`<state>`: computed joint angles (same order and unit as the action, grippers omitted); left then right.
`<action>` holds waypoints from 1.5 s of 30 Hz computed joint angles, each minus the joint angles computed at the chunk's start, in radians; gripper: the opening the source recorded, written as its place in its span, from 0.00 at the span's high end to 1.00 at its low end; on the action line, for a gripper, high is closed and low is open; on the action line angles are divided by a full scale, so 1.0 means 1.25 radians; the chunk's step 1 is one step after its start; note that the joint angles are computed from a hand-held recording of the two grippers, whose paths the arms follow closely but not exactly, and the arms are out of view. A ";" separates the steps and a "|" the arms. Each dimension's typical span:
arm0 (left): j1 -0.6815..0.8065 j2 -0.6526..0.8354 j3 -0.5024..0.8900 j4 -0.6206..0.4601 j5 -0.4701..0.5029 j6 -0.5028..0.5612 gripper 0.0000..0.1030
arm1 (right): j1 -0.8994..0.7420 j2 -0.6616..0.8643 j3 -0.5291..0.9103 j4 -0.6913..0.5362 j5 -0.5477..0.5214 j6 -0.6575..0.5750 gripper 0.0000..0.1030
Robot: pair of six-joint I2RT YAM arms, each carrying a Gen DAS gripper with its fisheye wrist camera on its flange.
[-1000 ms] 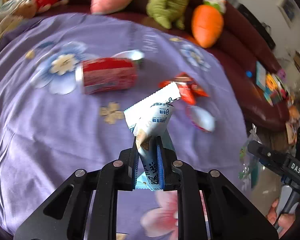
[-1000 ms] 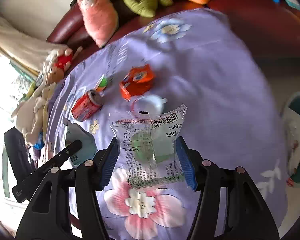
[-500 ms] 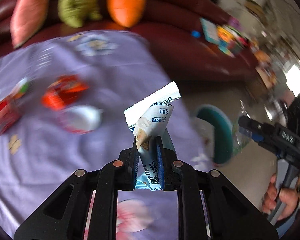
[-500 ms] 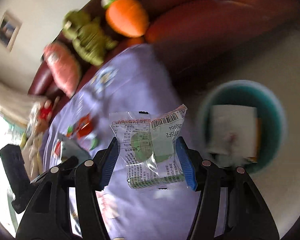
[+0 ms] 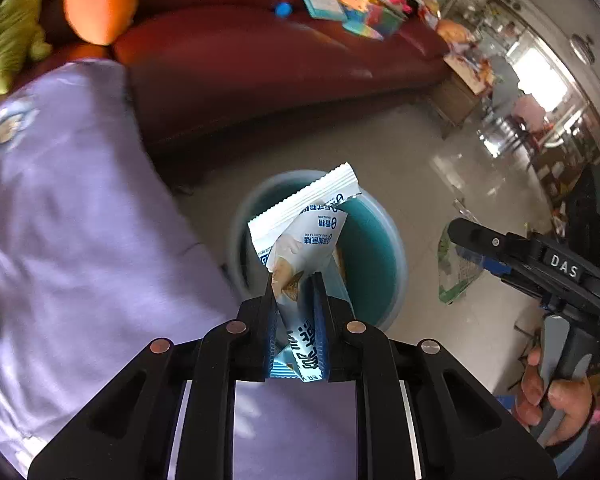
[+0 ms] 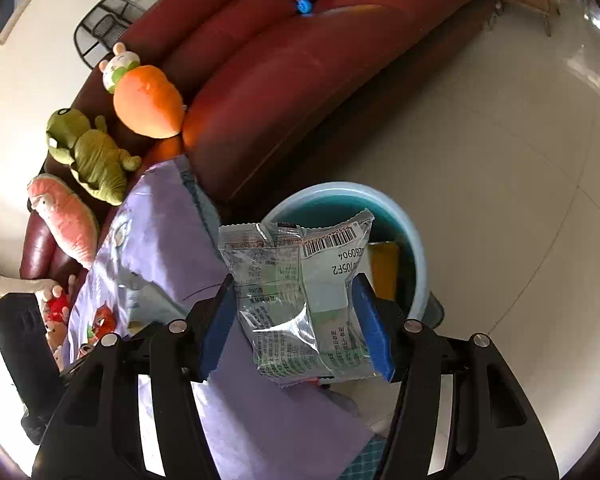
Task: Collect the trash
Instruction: 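Carry both wrappers over the teal bucket and open both grippers, then move both grippers back over the table toward the red can and orange wrapper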
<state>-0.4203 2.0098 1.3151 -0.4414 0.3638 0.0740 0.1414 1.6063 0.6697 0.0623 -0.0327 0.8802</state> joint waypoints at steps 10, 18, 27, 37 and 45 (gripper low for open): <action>-0.071 0.159 0.117 0.003 -0.023 -0.034 0.81 | -0.061 0.068 0.011 0.026 -0.047 -0.025 0.46; -0.077 0.159 0.072 0.084 -0.070 -0.031 0.17 | -0.076 0.116 0.032 0.037 -0.062 -0.034 0.46; -0.038 0.138 0.036 0.068 -0.041 -0.036 0.11 | -0.056 0.185 0.091 0.025 -0.073 -0.039 0.38; -0.026 0.097 -0.004 0.067 -0.031 -0.014 0.10 | -0.026 0.181 0.121 -0.047 -0.047 -0.012 0.24; 0.001 0.029 -0.058 0.070 -0.005 -0.008 0.10 | 0.021 0.121 0.104 -0.114 -0.004 0.021 0.23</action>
